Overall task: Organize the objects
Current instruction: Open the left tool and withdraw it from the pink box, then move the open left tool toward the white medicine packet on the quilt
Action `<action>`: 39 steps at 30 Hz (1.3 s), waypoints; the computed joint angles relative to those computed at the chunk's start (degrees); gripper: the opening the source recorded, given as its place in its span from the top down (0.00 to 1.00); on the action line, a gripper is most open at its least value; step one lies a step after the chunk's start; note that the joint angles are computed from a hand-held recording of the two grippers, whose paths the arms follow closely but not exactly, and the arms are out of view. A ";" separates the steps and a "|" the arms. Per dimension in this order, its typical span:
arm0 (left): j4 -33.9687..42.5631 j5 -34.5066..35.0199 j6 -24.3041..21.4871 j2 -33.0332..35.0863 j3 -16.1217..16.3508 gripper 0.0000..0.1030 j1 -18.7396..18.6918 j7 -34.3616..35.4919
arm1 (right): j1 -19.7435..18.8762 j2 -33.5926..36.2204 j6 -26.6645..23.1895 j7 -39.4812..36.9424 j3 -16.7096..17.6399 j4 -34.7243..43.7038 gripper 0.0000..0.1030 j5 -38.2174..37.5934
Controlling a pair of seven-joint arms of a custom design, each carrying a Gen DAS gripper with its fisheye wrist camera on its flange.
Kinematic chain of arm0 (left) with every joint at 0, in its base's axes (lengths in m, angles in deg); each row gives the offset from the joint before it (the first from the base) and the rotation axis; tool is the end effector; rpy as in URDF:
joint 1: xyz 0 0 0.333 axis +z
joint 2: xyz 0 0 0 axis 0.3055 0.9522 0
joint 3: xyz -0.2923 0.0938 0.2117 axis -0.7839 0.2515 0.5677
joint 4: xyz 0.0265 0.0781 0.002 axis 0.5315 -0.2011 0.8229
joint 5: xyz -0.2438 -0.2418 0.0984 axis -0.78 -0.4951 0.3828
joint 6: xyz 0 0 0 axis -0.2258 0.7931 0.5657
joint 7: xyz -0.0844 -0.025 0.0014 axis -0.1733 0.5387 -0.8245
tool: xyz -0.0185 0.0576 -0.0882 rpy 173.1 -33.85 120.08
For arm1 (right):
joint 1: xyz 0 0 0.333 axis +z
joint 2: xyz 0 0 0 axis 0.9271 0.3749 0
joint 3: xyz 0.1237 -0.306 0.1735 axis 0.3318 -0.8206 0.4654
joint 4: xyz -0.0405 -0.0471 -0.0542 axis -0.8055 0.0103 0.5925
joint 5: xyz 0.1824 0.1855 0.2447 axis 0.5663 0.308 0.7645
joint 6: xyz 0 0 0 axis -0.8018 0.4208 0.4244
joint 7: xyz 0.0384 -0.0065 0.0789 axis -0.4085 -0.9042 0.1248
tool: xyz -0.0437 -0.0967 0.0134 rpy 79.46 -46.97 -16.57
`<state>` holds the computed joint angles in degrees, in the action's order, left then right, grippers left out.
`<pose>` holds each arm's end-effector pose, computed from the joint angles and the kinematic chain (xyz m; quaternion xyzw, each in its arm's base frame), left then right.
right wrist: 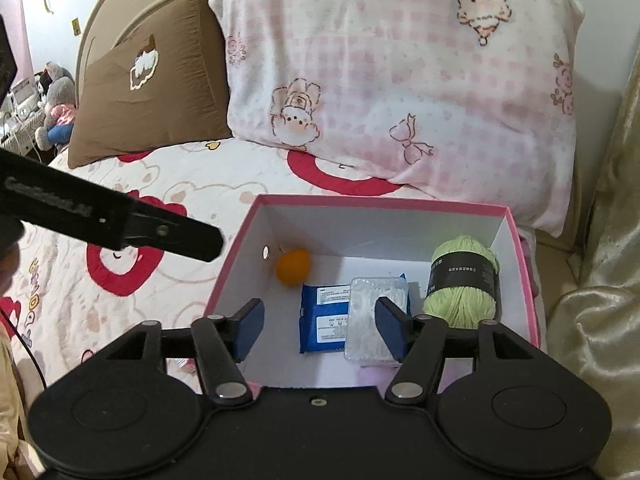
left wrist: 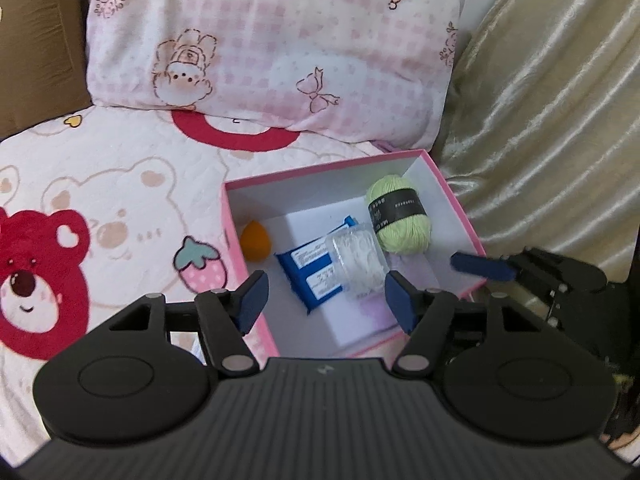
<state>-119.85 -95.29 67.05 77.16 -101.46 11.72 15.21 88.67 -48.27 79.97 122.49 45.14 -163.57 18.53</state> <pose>0.6706 -0.1997 0.6597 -0.5824 0.7398 -0.3338 0.0454 0.6087 0.2645 0.6449 -0.7298 0.5856 -0.1909 0.2967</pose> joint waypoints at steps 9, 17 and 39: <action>-7.20 -4.29 -1.87 -6.36 0.78 0.20 3.35 2.74 | 1.48 -2.01 -3.54 3.19 0.11 0.31 0.09 -3.56; -14.62 -11.13 -0.11 -11.25 2.02 0.10 5.56 6.03 | 1.48 -4.33 -4.79 -4.40 2.71 -0.73 0.09 0.63; -33.37 -17.25 7.43 -15.91 4.76 0.06 7.40 22.28 | 4.23 -2.74 -2.55 -22.78 5.92 -3.79 0.09 13.66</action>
<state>-153.21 -112.54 74.48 61.25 -96.70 19.12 37.49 92.90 -51.01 77.42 99.71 51.05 -167.36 32.19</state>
